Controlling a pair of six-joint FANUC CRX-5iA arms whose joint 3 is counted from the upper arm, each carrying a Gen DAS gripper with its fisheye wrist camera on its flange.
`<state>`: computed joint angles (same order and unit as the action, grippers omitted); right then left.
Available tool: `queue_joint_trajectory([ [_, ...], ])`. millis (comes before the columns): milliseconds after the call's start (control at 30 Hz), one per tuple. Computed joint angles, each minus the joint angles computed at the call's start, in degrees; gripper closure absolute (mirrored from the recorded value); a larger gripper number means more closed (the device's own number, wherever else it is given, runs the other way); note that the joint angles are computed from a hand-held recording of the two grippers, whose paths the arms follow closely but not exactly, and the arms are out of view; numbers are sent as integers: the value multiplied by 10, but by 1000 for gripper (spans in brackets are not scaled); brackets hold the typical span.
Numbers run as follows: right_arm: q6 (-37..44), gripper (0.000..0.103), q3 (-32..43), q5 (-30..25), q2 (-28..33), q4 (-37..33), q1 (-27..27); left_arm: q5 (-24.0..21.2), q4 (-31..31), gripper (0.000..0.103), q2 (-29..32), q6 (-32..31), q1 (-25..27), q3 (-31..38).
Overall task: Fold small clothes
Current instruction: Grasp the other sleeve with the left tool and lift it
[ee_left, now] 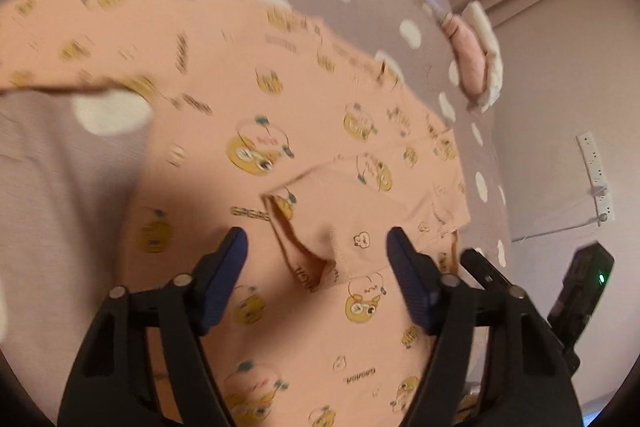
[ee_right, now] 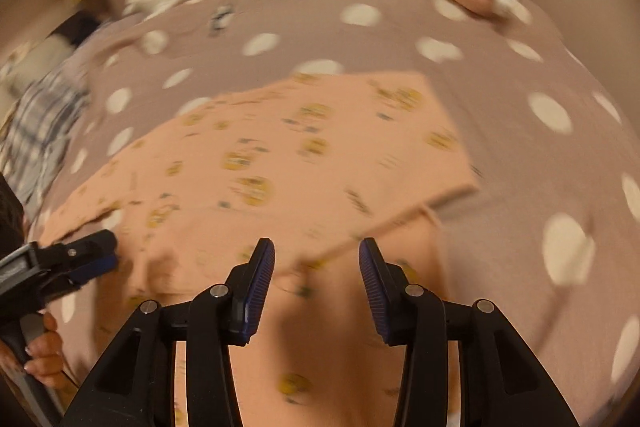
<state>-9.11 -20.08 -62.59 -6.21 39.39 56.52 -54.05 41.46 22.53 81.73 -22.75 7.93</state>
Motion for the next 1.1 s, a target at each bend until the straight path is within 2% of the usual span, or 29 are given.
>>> queue_joint_trajectory([
  [67, -25, 59, -16, -8, -13, -8, 2, -13, -1, 47, 18, 8, -6, 14],
  [100, -34, 59, -21, -14, -17, -11, 5, -15, 6, 49, 24, 8, -8, 14],
  [200, -65, 59, -38, -25, -27, -17, 12, 9, 17, 55, 21, 3, -14, 0],
  [267, -78, 59, -48, -20, -34, -22, 10, 11, 23, 69, 23, 0, -16, -2],
  [400, -99, 59, -67, 9, -44, -27, 0, 7, 21, 83, 30, 5, -19, 5],
  [467, -102, 59, -68, 14, -43, -27, -2, 2, -4, 94, 36, 20, -21, 21],
  [767, -119, 59, -79, 16, -49, -22, 5, 16, -7, 100, 22, 10, -26, 51],
  [900, -121, 59, -80, 17, -50, -23, 5, 21, -19, 100, 22, 0, -26, 91],
  [1100, -123, 59, -79, 14, -49, -22, 7, 9, -56, 101, 37, 31, -18, 165],
])
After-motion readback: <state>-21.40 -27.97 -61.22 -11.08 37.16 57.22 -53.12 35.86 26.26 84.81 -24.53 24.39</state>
